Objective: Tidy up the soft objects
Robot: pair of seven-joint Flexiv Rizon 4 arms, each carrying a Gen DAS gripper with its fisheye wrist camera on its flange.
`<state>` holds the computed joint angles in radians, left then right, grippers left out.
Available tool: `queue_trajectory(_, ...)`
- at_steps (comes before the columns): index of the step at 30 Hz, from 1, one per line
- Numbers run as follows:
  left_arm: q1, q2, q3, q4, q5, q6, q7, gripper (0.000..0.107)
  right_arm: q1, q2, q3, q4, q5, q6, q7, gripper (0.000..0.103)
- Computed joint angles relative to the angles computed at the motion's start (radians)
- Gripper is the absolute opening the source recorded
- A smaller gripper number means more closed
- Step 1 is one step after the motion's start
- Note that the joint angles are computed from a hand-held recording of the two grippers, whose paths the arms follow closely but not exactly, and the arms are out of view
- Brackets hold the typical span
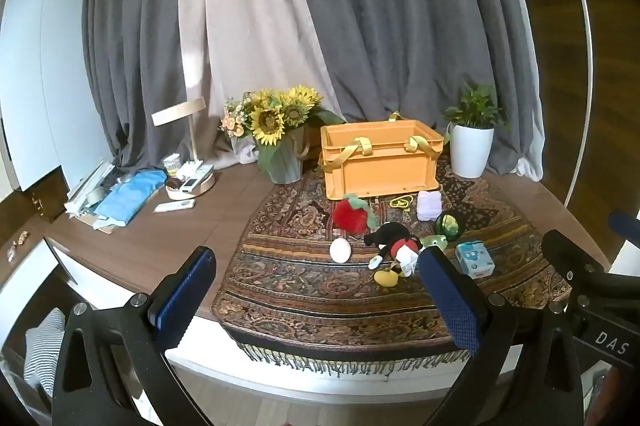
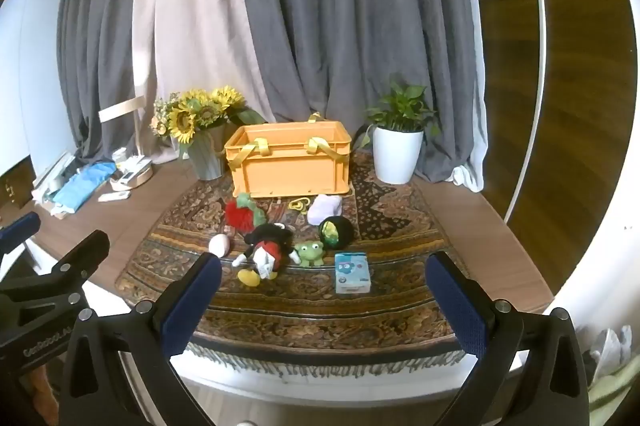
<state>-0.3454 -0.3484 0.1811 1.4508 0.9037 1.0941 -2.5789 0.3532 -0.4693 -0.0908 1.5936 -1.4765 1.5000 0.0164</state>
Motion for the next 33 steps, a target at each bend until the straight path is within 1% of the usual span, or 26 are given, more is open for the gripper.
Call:
queue_trajectory(2, -0.001, -0.001, 0.002, -0.001, 0.005, 0.003, -0.007, 0.103, 0.001, 0.002, 0.013, 0.009, 0.049, -0.016, -0.049, 0.102)
queue_trajectory(5, -0.006, 0.0, 0.004, -0.002, 0.017, -0.001, -0.018, 0.103, 0.012, 0.005, -0.004, 0.01, 0.04, -0.012, -0.037, 0.102)
queue_trajectory(10, -0.008, 0.006, 0.002, 0.003, 0.03, -0.001, -0.028, 0.103, 0.017, 0.005, -0.008, 0.012, 0.051, -0.01, -0.044, 0.102)
queue_trajectory(11, 0.005, -0.005, -0.01, -0.007, 0.009, 0.003, -0.006, 0.103, 0.018, 0.005, -0.009, 0.012, 0.051, -0.01, -0.043, 0.102)
queue_trajectory(13, -0.001, -0.01, -0.007, -0.013, 0.008, -0.001, -0.006, 0.103, 0.022, 0.006, -0.013, 0.012, 0.041, -0.011, -0.031, 0.102)
queue_trajectory(14, -0.005, -0.011, -0.006, -0.017, 0.007, -0.006, -0.007, 0.103, 0.018, 0.002, -0.004, 0.009, 0.068, -0.017, -0.059, 0.102)
queue_trajectory(17, -0.015, -0.017, -0.004, -0.03, 0.007, -0.014, -0.007, 0.103, 0.02, 0.007, -0.011, 0.016, 0.058, -0.009, -0.047, 0.102)
queue_trajectory(20, 0.0, -0.017, -0.006, -0.032, -0.012, -0.001, 0.013, 0.103, 0.02, 0.007, -0.012, 0.017, 0.062, -0.006, -0.048, 0.102)
queue_trajectory(24, -0.005, -0.018, 0.003, -0.036, -0.016, 0.003, 0.011, 0.103, 0.019, 0.008, -0.014, 0.02, 0.044, -0.001, -0.031, 0.102)
queue_trajectory(25, -0.001, -0.021, 0.002, -0.038, -0.023, 0.007, 0.015, 0.103, 0.019, 0.005, -0.006, 0.014, 0.066, -0.011, -0.053, 0.102)
queue_trajectory(30, -0.007, -0.02, 0.008, -0.034, -0.021, 0.013, 0.011, 0.103, 0.023, 0.006, -0.018, 0.013, 0.048, -0.005, -0.037, 0.102)
queue_trajectory(33, -0.012, -0.024, 0.012, -0.042, -0.016, 0.009, 0.009, 0.103, 0.021, 0.003, -0.014, 0.009, 0.063, -0.007, -0.044, 0.102)
